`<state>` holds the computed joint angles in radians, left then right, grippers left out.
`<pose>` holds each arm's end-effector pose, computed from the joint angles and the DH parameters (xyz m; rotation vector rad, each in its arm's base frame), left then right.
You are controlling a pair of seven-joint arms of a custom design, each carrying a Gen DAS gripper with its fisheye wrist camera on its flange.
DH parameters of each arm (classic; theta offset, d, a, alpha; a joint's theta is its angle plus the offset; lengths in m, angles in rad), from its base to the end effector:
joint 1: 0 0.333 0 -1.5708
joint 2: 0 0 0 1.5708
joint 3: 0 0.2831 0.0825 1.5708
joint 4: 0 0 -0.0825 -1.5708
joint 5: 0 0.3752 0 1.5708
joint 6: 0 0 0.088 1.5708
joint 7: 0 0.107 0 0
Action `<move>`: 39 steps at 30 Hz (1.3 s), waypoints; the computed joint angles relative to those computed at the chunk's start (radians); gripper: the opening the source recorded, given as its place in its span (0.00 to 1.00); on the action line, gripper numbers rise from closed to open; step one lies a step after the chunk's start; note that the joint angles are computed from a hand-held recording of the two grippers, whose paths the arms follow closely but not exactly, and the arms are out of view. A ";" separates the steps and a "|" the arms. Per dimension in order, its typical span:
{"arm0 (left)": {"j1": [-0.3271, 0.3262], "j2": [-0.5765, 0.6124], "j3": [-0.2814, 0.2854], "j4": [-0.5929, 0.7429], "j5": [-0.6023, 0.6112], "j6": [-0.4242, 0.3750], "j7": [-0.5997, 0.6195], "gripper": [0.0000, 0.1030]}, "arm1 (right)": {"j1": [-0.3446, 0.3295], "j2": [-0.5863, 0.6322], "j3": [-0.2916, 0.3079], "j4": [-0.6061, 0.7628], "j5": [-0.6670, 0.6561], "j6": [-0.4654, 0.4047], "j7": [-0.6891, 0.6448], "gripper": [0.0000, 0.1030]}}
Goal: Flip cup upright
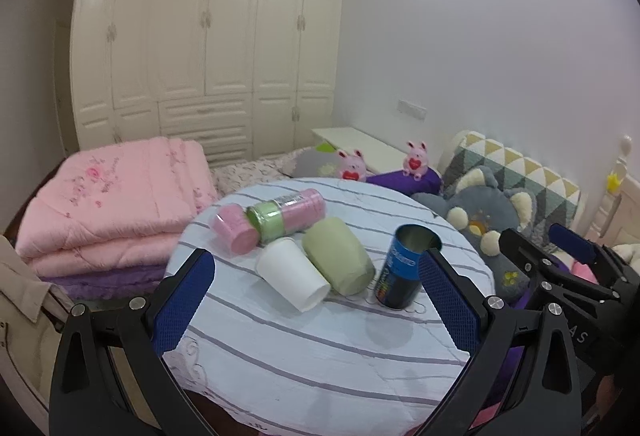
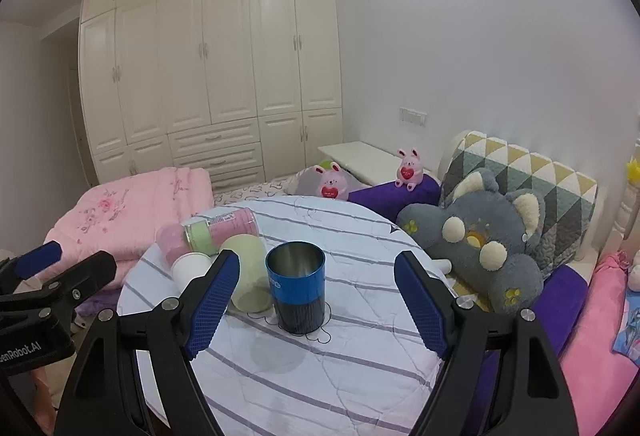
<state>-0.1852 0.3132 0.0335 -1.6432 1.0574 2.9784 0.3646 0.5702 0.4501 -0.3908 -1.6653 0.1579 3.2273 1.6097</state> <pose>0.6509 -0.1635 0.4982 -1.6101 1.4825 -0.9902 0.6734 0.1565 0.4799 -1.5801 1.4050 -0.9025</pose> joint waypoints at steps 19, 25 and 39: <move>-0.005 -0.006 0.011 -0.005 0.121 0.029 -0.098 1.00 | 0.187 0.017 -0.168 -0.054 0.175 0.124 -0.122 0.79; -0.002 -0.002 0.000 -0.002 0.109 0.020 -0.078 1.00 | 0.171 0.013 -0.139 -0.050 0.243 0.120 -0.194 0.79; -0.011 0.013 0.001 0.013 0.089 0.003 -0.051 1.00 | 0.125 0.015 -0.085 -0.030 0.326 0.094 -0.278 0.79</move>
